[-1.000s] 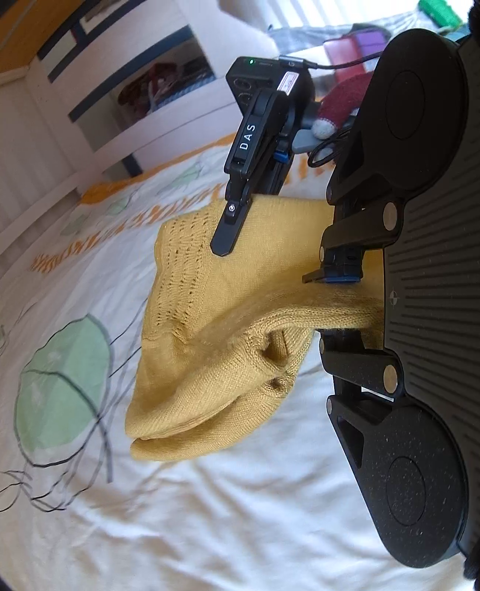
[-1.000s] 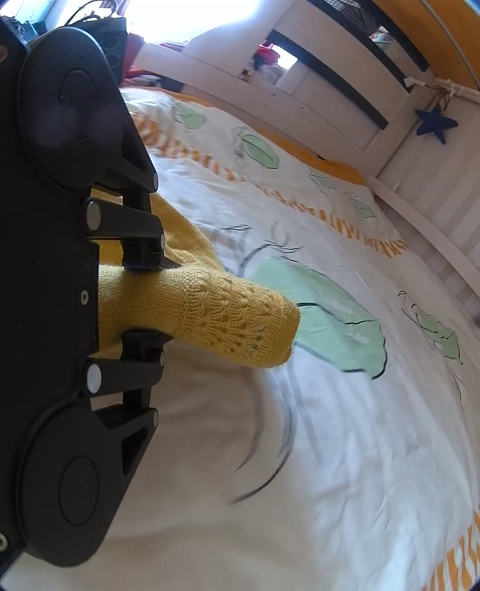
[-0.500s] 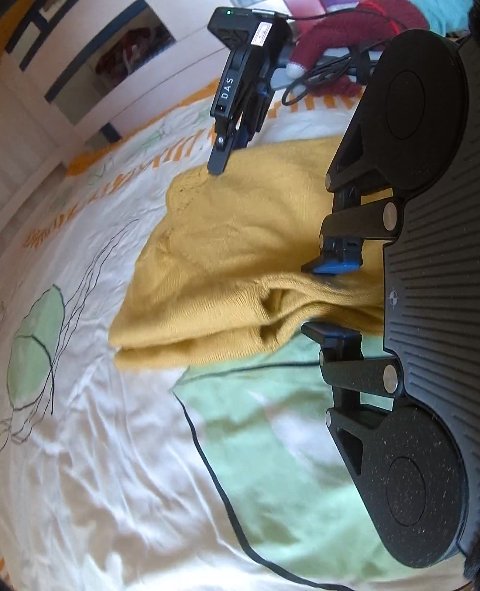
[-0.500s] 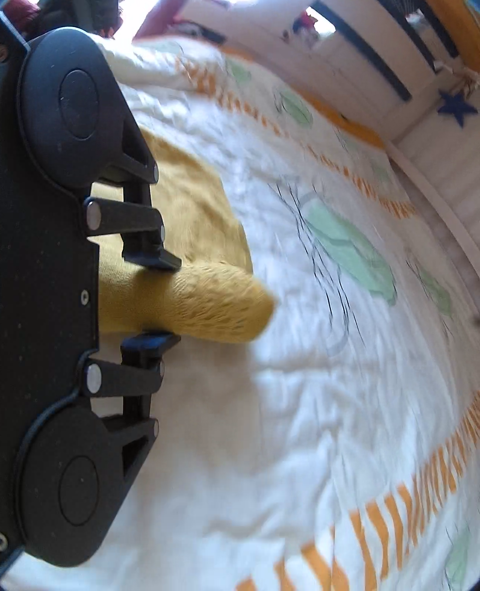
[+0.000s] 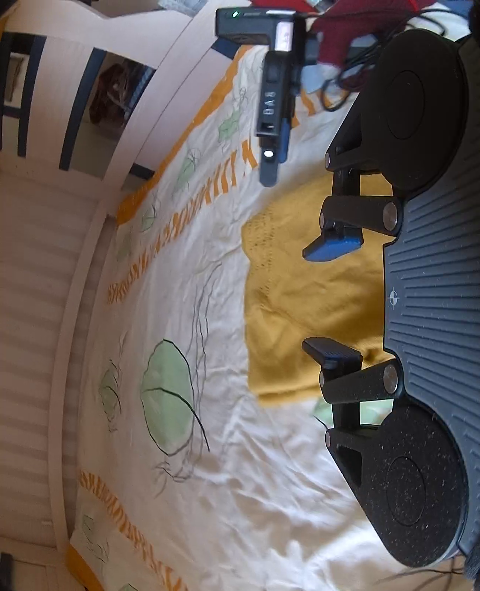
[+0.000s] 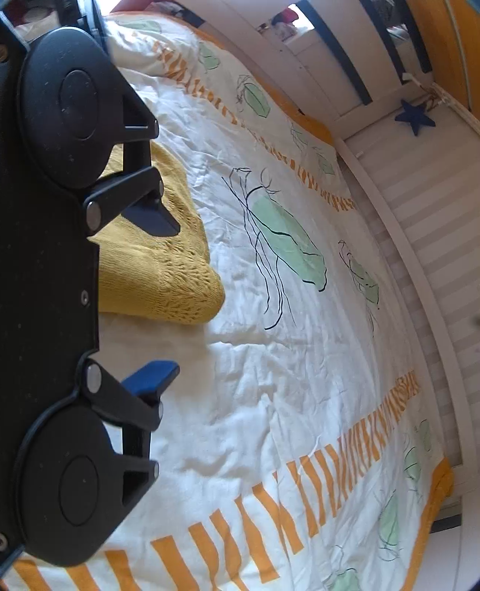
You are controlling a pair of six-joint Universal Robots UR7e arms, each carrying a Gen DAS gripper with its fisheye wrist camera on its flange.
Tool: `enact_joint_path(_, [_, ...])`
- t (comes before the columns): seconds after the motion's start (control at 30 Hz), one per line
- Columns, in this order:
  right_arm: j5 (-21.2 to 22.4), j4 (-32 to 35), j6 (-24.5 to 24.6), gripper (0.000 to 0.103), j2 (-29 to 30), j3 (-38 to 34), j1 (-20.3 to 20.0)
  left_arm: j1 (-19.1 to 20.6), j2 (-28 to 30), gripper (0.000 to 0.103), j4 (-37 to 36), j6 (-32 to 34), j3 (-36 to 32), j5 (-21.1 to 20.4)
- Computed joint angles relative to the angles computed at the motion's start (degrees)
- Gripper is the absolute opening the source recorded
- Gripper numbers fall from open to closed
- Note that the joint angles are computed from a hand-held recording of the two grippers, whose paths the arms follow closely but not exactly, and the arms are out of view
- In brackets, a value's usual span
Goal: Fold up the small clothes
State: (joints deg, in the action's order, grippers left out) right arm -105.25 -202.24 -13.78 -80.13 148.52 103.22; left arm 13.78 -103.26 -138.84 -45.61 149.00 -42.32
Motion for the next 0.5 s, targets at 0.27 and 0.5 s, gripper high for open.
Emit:
enact_joint_path(0.27, [-2.51, -5.26, -6.05, 0.091, 3.06, 1.1, 2.52, 5.84, 9.78, 0.044, -13.63, 3.15, 1.66, 3.31])
enact_joint_path(0.5, [1.42, -6.67, -9.44, 0.093, 6.02, -0.36, 3.62, 10.28, 8.12, 0.049, -7.05, -5.35, 2.39, 3.38])
